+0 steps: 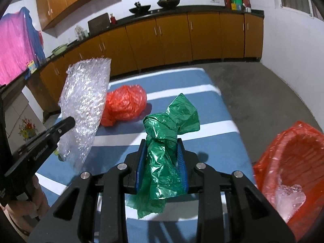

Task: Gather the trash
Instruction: 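Carry both bags over the wastebasket and open both tools to drop them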

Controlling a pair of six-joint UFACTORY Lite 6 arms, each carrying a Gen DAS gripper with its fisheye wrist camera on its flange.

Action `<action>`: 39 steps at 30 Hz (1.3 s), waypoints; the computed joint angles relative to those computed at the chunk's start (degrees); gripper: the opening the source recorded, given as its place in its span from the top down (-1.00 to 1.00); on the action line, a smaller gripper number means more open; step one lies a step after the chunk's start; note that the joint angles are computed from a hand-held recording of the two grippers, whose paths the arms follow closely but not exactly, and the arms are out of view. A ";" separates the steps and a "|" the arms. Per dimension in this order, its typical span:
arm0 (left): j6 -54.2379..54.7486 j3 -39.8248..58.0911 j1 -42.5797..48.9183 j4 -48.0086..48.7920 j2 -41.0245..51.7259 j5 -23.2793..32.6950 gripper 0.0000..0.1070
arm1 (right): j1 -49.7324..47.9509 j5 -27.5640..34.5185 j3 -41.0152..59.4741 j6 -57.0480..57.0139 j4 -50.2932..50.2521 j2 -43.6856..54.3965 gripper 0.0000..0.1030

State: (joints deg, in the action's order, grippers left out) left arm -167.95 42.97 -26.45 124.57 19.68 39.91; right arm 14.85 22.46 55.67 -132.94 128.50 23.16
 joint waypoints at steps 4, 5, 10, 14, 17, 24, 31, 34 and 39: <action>2.13 -2.10 -4.11 -4.22 -3.92 1.11 0.87 | -2.93 1.82 -4.72 -0.77 -0.28 -6.15 0.42; 2.51 -2.33 -4.99 -4.99 -4.56 1.30 0.87 | -3.70 2.28 -5.78 -0.90 -0.35 -7.58 0.42; 5.84 -2.50 -10.39 -9.84 -7.49 2.50 0.87 | -7.85 4.38 -10.39 -0.19 -2.29 -14.14 0.42; 8.38 -1.11 -14.07 -12.96 -8.29 3.22 0.87 | -12.62 6.43 -13.37 2.43 -6.46 -18.76 0.42; 9.84 0.86 -16.83 -14.60 -7.75 3.57 0.87 | -16.09 7.37 -16.20 3.68 -8.54 -22.65 0.42; 12.62 7.34 -21.91 -16.81 -3.84 3.54 0.87 | -24.92 10.00 -18.06 7.57 -14.78 -25.78 0.42; 14.94 14.72 -24.80 -17.38 1.37 2.47 0.87 | -33.64 13.12 -17.40 10.31 -20.00 -25.14 0.42; 15.73 17.62 -25.22 -17.17 3.48 1.61 0.87 | -36.48 13.96 -16.64 11.02 -21.34 -24.21 0.42; 16.94 24.54 -25.73 -16.30 8.67 -0.96 0.87 | -40.54 15.02 -15.42 12.07 -22.90 -22.64 0.42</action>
